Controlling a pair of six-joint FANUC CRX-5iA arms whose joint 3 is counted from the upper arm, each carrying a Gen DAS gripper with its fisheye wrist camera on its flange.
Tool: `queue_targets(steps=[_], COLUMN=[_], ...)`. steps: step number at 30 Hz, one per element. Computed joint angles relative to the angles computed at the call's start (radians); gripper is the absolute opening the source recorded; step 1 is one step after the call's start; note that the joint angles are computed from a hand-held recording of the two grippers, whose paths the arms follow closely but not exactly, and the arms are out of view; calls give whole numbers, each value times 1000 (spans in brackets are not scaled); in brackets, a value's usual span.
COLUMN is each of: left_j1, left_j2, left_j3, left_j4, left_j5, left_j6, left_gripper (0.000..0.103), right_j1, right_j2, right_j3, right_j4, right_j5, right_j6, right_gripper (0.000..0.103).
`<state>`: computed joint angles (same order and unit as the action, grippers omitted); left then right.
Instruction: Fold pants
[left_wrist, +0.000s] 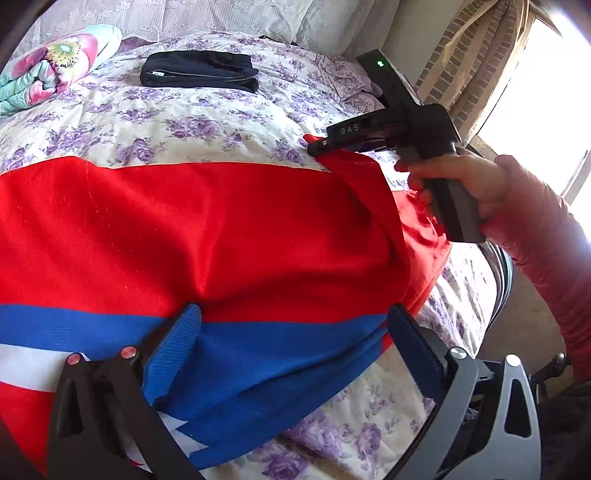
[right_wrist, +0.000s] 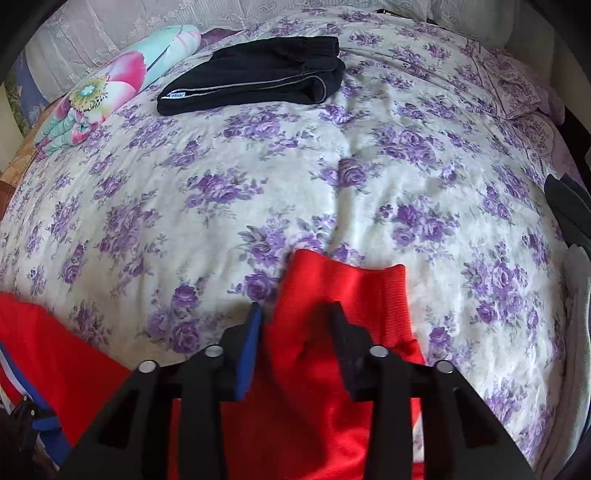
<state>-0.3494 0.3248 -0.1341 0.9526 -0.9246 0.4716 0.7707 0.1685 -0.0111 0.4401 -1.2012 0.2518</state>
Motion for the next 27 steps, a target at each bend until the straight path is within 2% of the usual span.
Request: queue_targets(steps=[3, 7, 10, 13, 16, 17, 19, 23, 25, 27], left_j1=[3, 9, 9, 13, 17, 18, 17, 16, 15, 14], left_j2=[-3, -2, -2, -1, 2, 3, 3, 0, -1, -2], left_j3=[-7, -12, -12, -16, -17, -17, -17, -18, -17, -19], left_j4=[8, 23, 23, 39, 52, 56, 54, 46, 42, 41], left_j5=[-4, -19, -18, -22, -33, -35, -34, -28, -27, -23], left_j6=[-10, -16, -18, -26, -28, -29, -27, -25, -21, -17], left_gripper=[98, 98, 98, 98, 98, 98, 98, 98, 98, 98], right_j1=[2, 51, 113, 217, 384, 468, 588, 711, 754, 761], right_j2=[-58, -176, -316, -470, -626, -673, -718, -784, -816, -795], right_j3=[-63, -189, -330, -486, -660, -722, -795, -893, -950, -943], right_j4=[32, 170, 306, 468, 611, 640, 621, 499, 556, 596], right_j5=[79, 146, 169, 118, 7, -56, -146, -217, -227, -247], right_j6=[-55, -207, -390, -620, -908, -1012, -1147, -1295, -1390, -1383], right_gripper=[16, 15, 15, 15, 13, 12, 12, 15, 15, 15])
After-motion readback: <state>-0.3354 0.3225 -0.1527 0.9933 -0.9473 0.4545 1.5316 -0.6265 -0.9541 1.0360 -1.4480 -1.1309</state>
